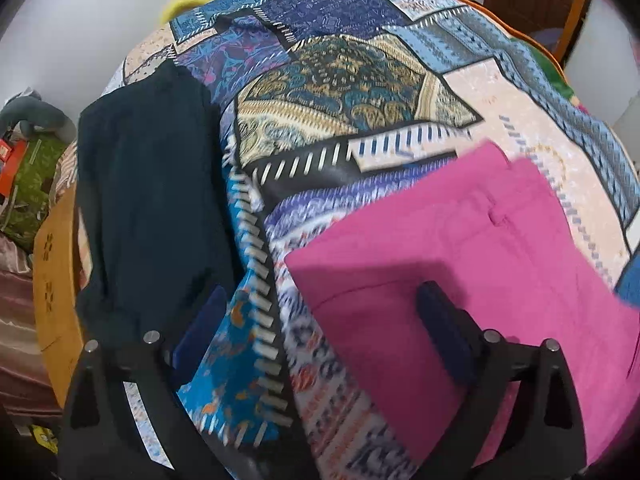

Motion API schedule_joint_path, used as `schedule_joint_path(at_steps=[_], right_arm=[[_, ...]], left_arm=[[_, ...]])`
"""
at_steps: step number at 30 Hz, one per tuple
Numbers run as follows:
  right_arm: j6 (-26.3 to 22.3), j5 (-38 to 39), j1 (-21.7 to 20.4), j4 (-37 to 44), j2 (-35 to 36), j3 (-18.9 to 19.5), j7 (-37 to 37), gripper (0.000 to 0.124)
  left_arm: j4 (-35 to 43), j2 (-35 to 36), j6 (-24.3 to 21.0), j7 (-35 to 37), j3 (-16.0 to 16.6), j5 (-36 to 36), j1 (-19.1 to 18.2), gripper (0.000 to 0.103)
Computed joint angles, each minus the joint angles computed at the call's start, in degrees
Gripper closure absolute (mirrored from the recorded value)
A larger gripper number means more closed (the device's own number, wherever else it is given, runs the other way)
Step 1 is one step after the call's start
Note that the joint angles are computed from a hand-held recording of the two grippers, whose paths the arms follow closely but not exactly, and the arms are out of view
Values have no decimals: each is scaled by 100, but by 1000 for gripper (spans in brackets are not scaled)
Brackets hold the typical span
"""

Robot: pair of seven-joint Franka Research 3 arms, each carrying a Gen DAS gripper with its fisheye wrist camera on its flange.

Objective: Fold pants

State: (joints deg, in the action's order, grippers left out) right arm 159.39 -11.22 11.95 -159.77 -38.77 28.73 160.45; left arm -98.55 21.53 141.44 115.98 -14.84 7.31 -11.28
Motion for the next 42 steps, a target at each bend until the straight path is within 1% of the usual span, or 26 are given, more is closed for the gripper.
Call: schedule_joint_path(at_steps=[5, 8, 11, 14, 17, 18, 20, 21, 23, 25, 26, 28, 31, 33, 35, 36, 37, 38, 39, 40, 41, 42], right_arm=[[-34, -114, -136, 91, -6, 133, 101, 43], [-18, -227, -241, 152, -38, 231, 194, 43], [-50, -342, -338, 218, -93, 308, 269, 43], [-14, -407, -390, 281, -71, 310, 295, 43], [167, -379, -393, 301, 57, 274, 330, 43], [270, -337, -369, 297, 149, 243, 329, 43], [361, -269, -318, 300, 304, 178, 264, 43], [384, -250, -327, 309, 391, 180, 257, 43], [420, -207, -332, 317, 563, 153, 256, 43], [488, -213, -350, 304, 700, 101, 209, 44], [468, -241, -401, 324, 747, 111, 213, 44], [425, -353, -519, 371, 857, 102, 170, 44], [223, -613, -685, 504, 1000, 84, 91, 46], [97, -766, -726, 585, 1124, -28, 15, 54], [41, -863, -700, 604, 1194, -159, -5, 59], [59, -858, -644, 595, 1216, -273, -43, 64], [101, -792, -540, 563, 1204, -414, -110, 66], [186, -721, -454, 528, 1181, -538, -179, 71], [254, -681, -419, 491, 1134, -581, -209, 74], [324, -647, -403, 462, 1118, -598, -244, 74], [377, -592, -376, 435, 1109, -617, -289, 75], [397, -545, -367, 436, 1140, -612, -331, 79]], left_arm=[[-879, -690, 475, 31, 93, 99, 146, 5], [-1301, -1067, 576, 189, 101, -157, 302, 5], [-1690, -1465, 553, 385, 136, -605, 430, 5], [-2062, -1851, 515, 737, 188, -1196, 471, 6], [-2501, -2248, 700, 1304, 281, -1924, 395, 6], [-2580, -2335, 678, 1477, 327, -2189, 345, 6], [-2537, -2363, 430, 1639, 417, -2606, 262, 7], [-2472, -2337, 274, 1680, 449, -2798, 234, 9], [-2365, -2246, 148, 1575, 454, -2915, 197, 11], [-2273, -2158, 93, 1448, 428, -2916, 174, 17], [-2233, -2122, 75, 1403, 410, -2927, 165, 18], [-2224, -2088, 184, 1430, 372, -2936, 149, 20], [-2244, -2016, 540, 1401, 332, -2757, 124, 24], [-2162, -1926, 579, 1270, 332, -2598, 145, 30], [-2072, -1860, 520, 1237, 339, -2629, 210, 33], [-2010, -1845, 410, 1324, 339, -2777, 260, 37], [-1974, -1856, 308, 1474, 336, -2966, 311, 43], [-2008, -1896, 345, 1566, 335, -3043, 337, 47], [-2055, -1933, 411, 1625, 338, -3055, 347, 56], [-2096, -1963, 438, 1664, 349, -3054, 358, 62], [-2091, -1953, 400, 1640, 365, -3002, 365, 76], [-2103, -1941, 380, 1595, 381, -2927, 375, 86]])
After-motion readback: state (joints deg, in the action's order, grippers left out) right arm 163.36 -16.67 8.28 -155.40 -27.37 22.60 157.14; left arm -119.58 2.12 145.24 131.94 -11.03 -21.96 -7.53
